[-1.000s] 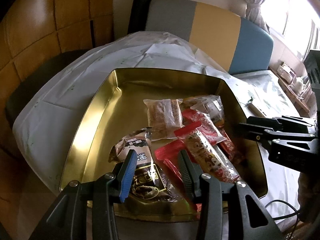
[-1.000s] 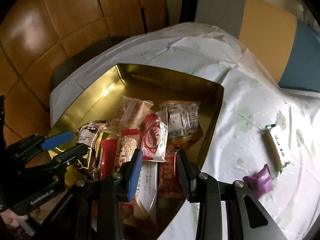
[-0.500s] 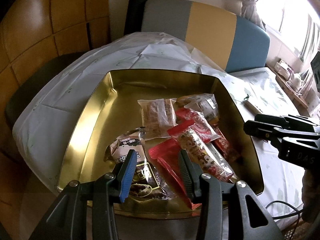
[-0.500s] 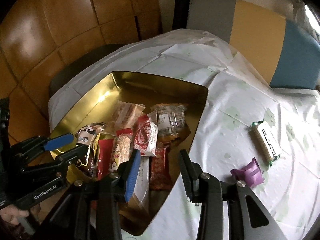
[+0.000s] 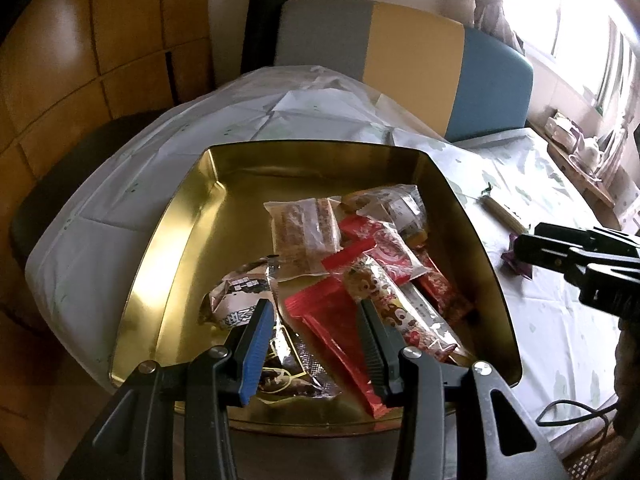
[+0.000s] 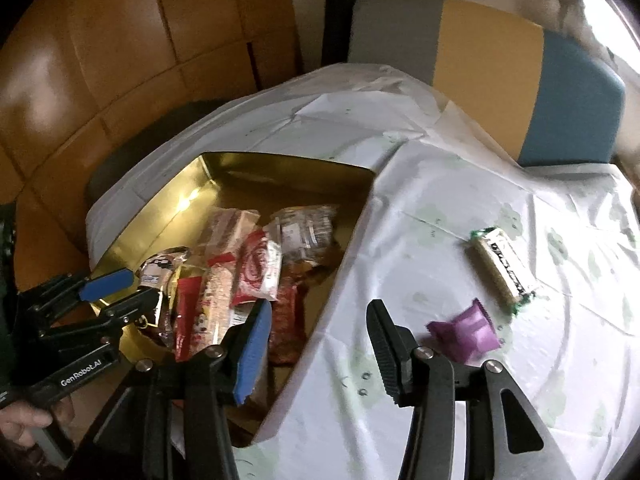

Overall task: Organize snacks
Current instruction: 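Move both grippers away from the tray toward the purple pouch and cracker pack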

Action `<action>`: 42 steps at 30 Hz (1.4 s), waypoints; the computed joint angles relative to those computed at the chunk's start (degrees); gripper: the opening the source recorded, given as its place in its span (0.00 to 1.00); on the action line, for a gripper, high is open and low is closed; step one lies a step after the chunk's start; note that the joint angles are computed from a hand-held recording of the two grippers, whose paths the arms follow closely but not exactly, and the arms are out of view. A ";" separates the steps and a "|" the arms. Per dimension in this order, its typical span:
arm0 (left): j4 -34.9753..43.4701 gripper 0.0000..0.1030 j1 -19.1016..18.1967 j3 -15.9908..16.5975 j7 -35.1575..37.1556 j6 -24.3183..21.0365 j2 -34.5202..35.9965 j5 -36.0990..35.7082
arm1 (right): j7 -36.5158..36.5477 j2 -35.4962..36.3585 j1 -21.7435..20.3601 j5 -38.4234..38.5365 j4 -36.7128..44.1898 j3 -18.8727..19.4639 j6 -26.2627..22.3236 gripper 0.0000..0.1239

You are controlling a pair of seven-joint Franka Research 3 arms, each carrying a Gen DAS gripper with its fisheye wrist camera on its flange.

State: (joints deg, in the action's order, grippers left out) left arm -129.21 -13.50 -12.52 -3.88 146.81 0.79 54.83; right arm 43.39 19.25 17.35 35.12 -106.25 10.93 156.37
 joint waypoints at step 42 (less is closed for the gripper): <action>14.77 0.45 -6.60 -0.06 14.84 -7.94 9.55 0.86 | 40.40 7.27 -8.39 -27.92 6.96 -15.22 -0.55 0.70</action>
State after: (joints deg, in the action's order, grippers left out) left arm -114.45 -20.10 -12.57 10.95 138.88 10.34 55.69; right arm 83.79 26.51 8.95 7.19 -99.29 -4.29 155.82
